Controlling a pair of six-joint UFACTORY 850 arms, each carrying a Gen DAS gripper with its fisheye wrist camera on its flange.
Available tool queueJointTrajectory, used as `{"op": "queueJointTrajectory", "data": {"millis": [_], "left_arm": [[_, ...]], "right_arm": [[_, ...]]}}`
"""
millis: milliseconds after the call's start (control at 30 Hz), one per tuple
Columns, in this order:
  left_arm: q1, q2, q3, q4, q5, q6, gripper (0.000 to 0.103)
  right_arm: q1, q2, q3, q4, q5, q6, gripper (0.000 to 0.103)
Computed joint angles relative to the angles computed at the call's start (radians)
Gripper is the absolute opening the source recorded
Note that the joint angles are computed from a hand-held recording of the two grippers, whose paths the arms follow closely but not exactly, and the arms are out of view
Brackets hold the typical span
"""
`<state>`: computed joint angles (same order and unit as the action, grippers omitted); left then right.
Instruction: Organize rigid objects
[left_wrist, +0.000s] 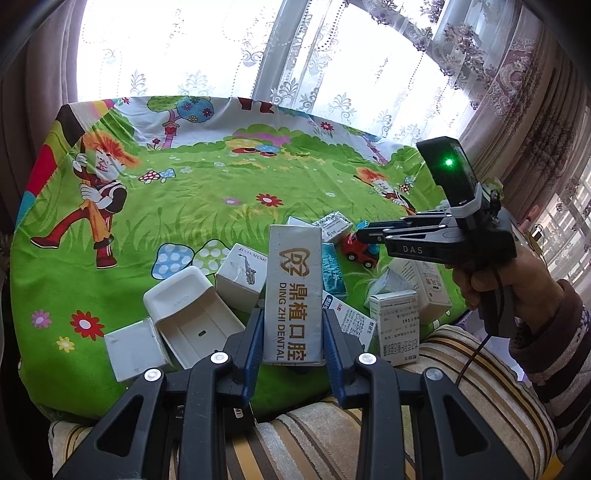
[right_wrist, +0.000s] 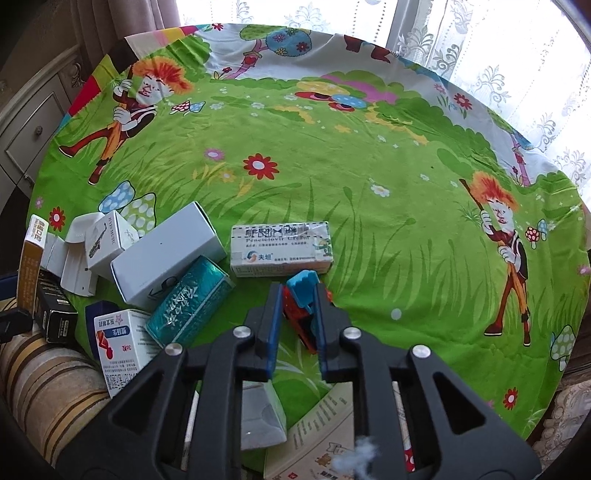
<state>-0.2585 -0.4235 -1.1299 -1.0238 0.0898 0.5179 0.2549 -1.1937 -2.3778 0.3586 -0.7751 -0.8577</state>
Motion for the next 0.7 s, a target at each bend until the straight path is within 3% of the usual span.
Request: {"op": "queueJointTrajectory", "data": {"millis": [67,233,300,333,700], "left_arm": [[0.000,0.000,-0.001,-0.004,0.000,0.004,0.032],[0.000,-0.001,-0.001,-0.013,0.000,0.011,0.032],[-0.001,-0.001,-0.001,-0.015,0.000,0.011,0.032],[0.000,-0.001,-0.002,-0.015,0.000,0.010,0.032],[-0.004,0.006,0.006,-0.037,0.016,0.034,0.032]], "right_arm": [[0.000,0.001,0.005,0.002,0.015,-0.003,0.036],[0.002,-0.039,-0.059,-0.002,0.003,0.002,0.037],[0.003,-0.064,-0.101,-0.016,-0.022,0.024,0.033],[0.002,-0.063,-0.098,-0.011,-0.018,0.025,0.024],[-0.011,0.009,-0.014,0.044,0.021,0.008,0.024]]}}
